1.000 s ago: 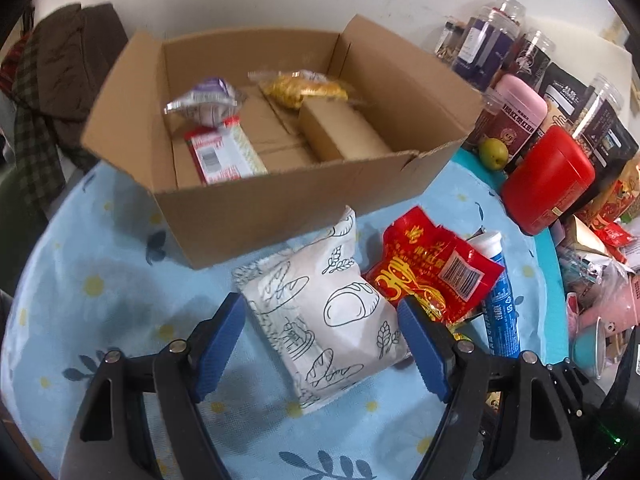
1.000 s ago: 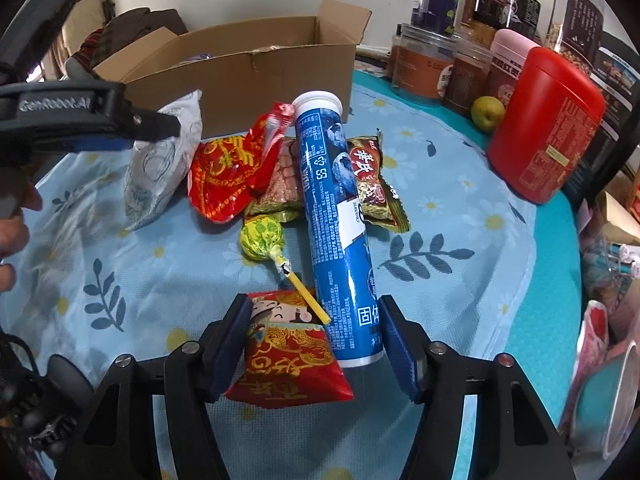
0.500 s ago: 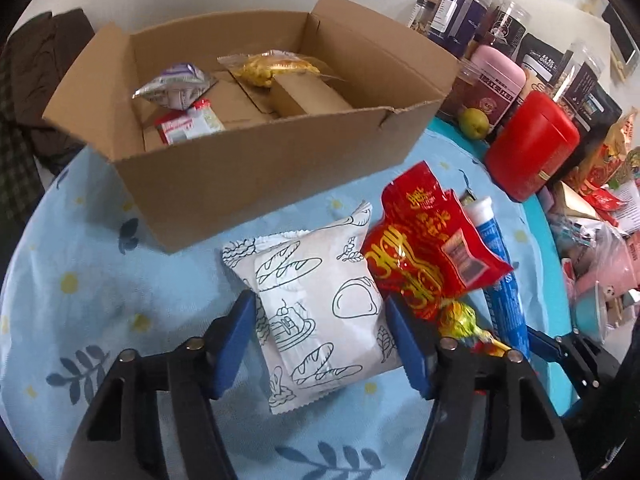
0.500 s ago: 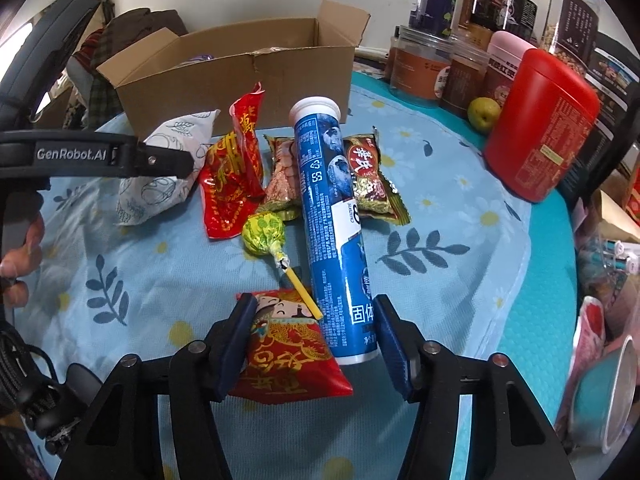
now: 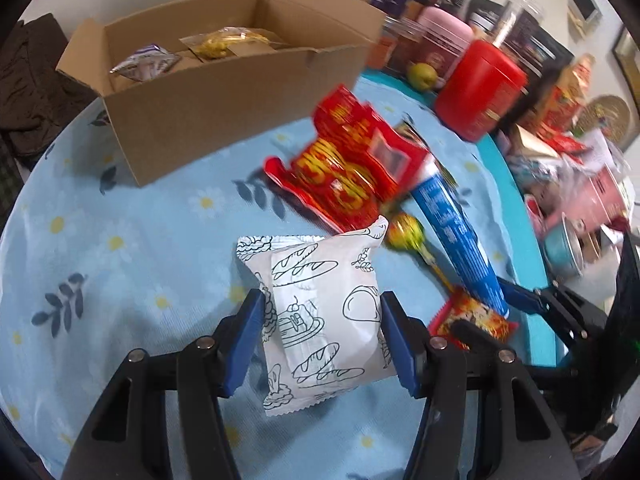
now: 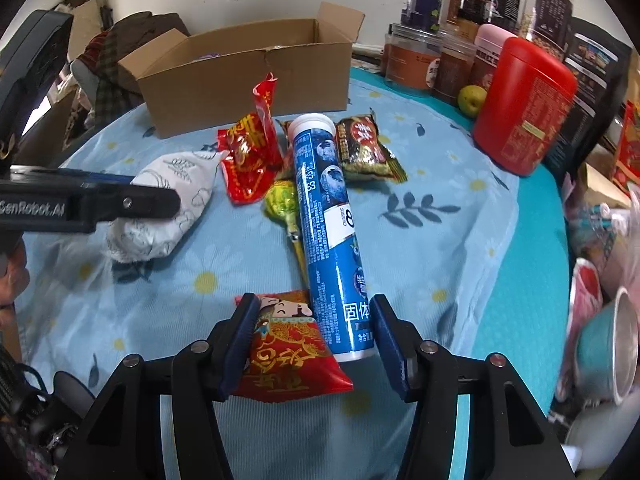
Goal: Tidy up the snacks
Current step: 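Grasp the white printed bread bag with the left tool while the right tool grasps the red candy bag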
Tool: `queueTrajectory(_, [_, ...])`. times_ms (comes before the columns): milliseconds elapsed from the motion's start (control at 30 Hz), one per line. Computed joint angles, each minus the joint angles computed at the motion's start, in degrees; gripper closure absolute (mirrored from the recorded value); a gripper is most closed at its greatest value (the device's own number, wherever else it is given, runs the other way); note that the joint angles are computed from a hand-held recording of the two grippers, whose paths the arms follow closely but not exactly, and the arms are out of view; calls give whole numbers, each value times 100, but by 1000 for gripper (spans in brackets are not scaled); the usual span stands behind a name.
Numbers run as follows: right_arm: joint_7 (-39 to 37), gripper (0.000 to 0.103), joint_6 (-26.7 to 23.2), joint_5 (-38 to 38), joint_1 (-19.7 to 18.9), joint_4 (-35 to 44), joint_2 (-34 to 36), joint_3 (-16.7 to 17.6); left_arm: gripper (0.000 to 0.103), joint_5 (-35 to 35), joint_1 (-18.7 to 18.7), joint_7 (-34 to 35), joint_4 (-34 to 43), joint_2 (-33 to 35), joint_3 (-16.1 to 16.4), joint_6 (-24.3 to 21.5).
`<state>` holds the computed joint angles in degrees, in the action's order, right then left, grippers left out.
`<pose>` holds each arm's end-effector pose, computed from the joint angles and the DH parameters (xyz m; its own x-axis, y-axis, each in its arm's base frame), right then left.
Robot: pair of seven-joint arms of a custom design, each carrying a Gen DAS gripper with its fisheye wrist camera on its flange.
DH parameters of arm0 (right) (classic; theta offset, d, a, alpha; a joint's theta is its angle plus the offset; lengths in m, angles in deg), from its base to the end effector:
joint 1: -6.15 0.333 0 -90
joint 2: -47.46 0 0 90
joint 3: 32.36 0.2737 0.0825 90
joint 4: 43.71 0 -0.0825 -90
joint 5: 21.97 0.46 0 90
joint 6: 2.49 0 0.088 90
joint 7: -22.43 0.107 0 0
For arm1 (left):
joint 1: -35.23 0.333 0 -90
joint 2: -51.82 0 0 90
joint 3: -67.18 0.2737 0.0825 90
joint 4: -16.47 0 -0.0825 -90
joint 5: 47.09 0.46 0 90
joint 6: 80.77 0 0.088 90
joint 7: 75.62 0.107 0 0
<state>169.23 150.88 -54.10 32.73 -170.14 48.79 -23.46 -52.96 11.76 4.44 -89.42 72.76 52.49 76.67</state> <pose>0.5001 0.3765 0.3263 0.0878 -0.9952 -0.0441 -0.8478 -0.0514 -0.5278 0.5768 -0.4358 0.3096 -0.4067 -0.8767 0.2568 -0.8466 0.2560 -0.4667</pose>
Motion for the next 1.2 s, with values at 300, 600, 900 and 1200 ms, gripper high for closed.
queueTrajectory(300, [95,46,71,165,23,-457,-428,98,45,-105,-44,283,-540,-442,-156,-27])
queueTrajectory(600, [-60,42,74,464,70,-696,-650,207,37,396,-239,-196,-196,-150,-19,-412])
queueTrajectory(900, [608,35,-34,-155,32,-1120,-1225,406,45,1095,-417,-417,-522,-256,107,146])
queueTrajectory(1200, [71,45,138,269,143,-973,-947,348,46,580,-232,72,-1078,-721,-118,134])
